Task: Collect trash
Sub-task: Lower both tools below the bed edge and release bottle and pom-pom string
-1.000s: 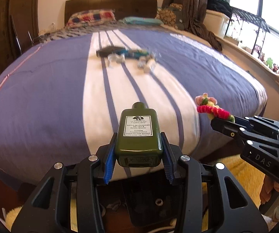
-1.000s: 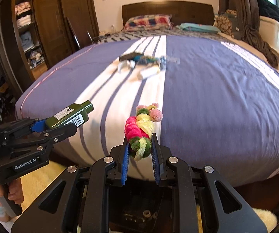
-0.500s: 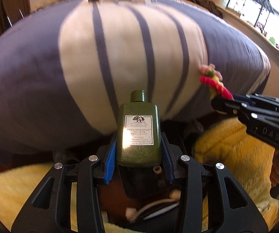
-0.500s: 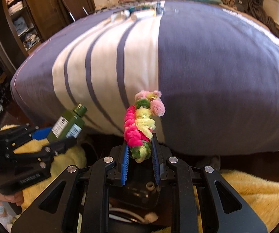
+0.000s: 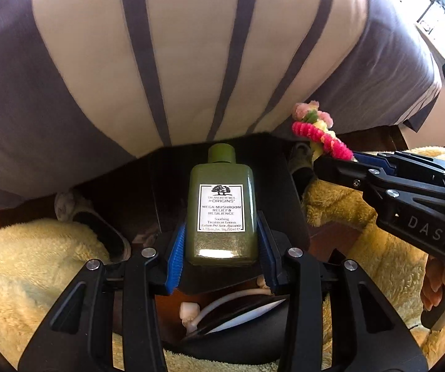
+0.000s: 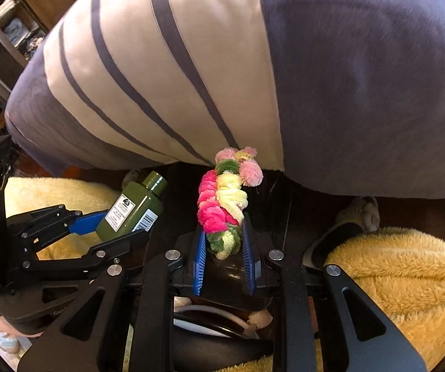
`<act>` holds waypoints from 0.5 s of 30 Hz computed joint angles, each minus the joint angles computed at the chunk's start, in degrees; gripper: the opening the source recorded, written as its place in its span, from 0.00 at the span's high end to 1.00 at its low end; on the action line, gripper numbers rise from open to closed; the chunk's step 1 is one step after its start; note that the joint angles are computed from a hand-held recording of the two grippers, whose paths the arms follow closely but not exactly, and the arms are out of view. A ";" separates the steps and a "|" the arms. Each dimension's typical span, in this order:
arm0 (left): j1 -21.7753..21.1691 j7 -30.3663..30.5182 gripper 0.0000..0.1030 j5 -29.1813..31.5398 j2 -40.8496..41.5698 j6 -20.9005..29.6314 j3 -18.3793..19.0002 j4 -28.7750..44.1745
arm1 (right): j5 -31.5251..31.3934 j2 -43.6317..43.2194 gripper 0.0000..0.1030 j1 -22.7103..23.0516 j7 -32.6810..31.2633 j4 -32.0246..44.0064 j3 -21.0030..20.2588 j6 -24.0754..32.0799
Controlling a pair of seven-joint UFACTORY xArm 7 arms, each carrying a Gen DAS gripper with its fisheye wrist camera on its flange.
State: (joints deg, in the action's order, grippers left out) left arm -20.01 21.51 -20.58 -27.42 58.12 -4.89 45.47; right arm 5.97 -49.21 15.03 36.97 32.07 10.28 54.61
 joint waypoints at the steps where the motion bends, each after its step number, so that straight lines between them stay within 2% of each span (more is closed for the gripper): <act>1: -0.01 -0.02 0.62 0.03 0.32 0.18 0.00 0.04 | 0.28 0.41 0.79 0.23 -0.03 -0.19 -0.05 -0.10; 10: -0.04 -0.79 0.62 0.29 1.69 1.48 -0.61 1.04 | 1.31 1.79 0.76 0.26 -1.10 -0.28 -1.37 -0.44; 15: -0.10 -0.63 0.45 0.29 1.33 0.74 -0.65 0.99 | 0.85 1.77 0.72 -0.57 -0.78 0.14 -1.20 -0.14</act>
